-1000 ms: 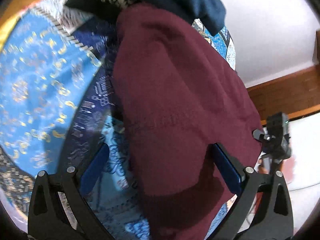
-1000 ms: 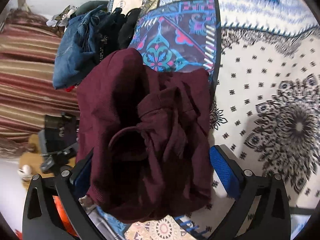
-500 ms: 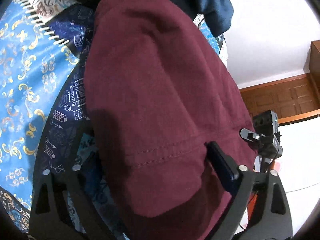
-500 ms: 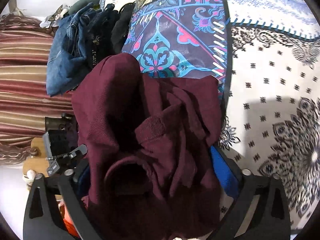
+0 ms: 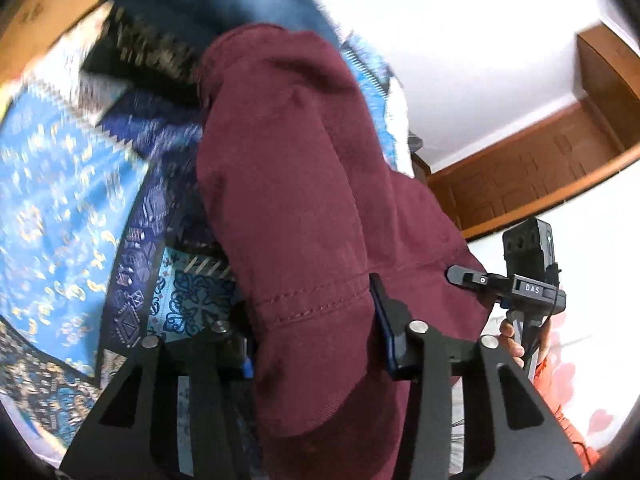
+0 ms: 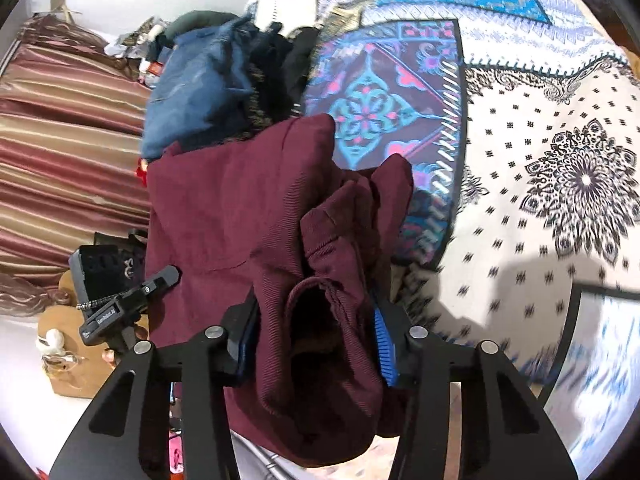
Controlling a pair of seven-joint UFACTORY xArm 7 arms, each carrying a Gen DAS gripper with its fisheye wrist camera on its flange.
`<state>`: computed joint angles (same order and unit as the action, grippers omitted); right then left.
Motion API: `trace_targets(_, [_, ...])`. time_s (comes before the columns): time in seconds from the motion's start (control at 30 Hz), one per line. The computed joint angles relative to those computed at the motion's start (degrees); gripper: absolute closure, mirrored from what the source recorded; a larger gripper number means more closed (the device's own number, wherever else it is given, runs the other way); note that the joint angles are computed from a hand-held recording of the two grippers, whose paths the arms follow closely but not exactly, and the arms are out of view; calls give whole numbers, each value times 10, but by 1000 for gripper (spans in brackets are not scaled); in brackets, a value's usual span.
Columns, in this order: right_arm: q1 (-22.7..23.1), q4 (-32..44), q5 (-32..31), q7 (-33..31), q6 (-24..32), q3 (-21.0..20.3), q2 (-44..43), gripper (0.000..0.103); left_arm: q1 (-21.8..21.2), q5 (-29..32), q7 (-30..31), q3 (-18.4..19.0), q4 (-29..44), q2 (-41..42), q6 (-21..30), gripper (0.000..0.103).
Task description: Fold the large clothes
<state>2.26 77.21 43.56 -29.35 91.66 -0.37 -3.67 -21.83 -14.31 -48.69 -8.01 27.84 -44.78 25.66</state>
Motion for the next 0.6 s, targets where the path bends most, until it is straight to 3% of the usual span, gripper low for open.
trace_targets(0.27, [20,30,69,1,-32,-1,-39,60,50,73,30,-16,94,-53,83,61])
trace_targets(0.6, [70,154,146,8,-139,41,37,60,120,122,180,45,250,3,132,61])
